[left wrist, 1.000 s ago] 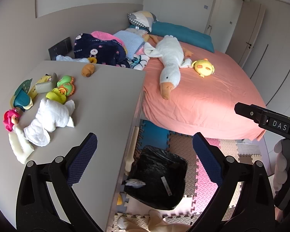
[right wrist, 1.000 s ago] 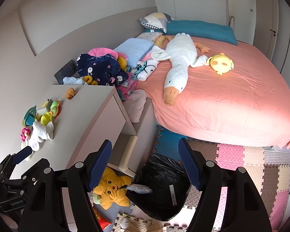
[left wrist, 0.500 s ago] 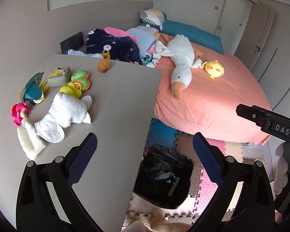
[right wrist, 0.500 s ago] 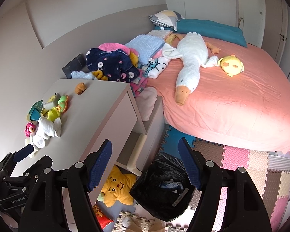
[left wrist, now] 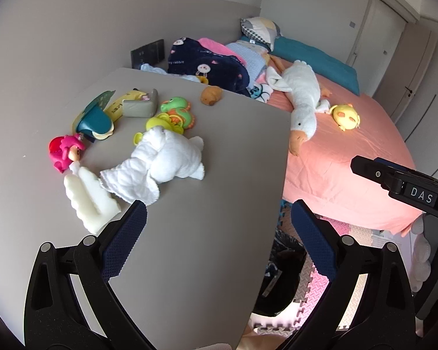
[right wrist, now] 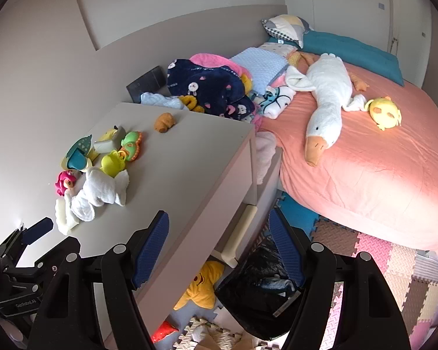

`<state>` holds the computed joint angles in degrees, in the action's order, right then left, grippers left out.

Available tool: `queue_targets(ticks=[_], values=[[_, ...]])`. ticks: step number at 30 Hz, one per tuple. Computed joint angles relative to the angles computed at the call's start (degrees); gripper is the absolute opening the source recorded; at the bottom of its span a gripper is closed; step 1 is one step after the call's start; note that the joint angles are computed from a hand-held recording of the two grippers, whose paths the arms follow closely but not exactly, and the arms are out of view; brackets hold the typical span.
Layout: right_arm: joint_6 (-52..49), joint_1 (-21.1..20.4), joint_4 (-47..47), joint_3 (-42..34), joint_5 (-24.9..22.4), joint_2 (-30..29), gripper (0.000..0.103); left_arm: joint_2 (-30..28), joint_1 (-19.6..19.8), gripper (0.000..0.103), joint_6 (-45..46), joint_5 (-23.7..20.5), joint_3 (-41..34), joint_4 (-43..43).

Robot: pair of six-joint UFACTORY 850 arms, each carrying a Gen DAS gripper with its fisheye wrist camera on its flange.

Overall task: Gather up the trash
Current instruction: 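Return to the desk and grasp the white towel plush with the right tool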

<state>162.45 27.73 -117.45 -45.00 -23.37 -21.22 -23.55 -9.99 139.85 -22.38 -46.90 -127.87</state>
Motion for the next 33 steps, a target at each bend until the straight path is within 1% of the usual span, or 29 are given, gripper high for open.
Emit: queue_targets(ticks=[11,19,21,28,31,33], values=[[-2.5,1.2,-2.6,-10.4,5.0,-7.5,0.072,-2.5,5.5,0.096,3.1,3.5,-3.1,-5.2],[-5.3,1.7,-3.7,-17.7,9.3,-12.5,0.072,-5.6,8.4,0.096,1.4,6.1,-6.9,-5.4],[-7.7,1.7,-2.3,-19.5,10.3,-13.7,0.072,-6.3,8.7,0.096,2.6,7.0,-7.8,-7.2],[-14.8,1.4,2.0,-25.8,12.8,-18.0,0.072,-9.3,9.4,0.096,1.3,9.6,-11.2,-7.6],[-20.7,1.3,6.6,-28.8,14.0,-20.1,0.072,-10.5,9.5,0.096,0.5,10.6,-12.8,-7.2],[-27.6,1.1,12.6,-31.1,14.9,-21.8,0.072,-11.4,9.6,0.096,-1.4,11.1,-13.9,-5.5]])
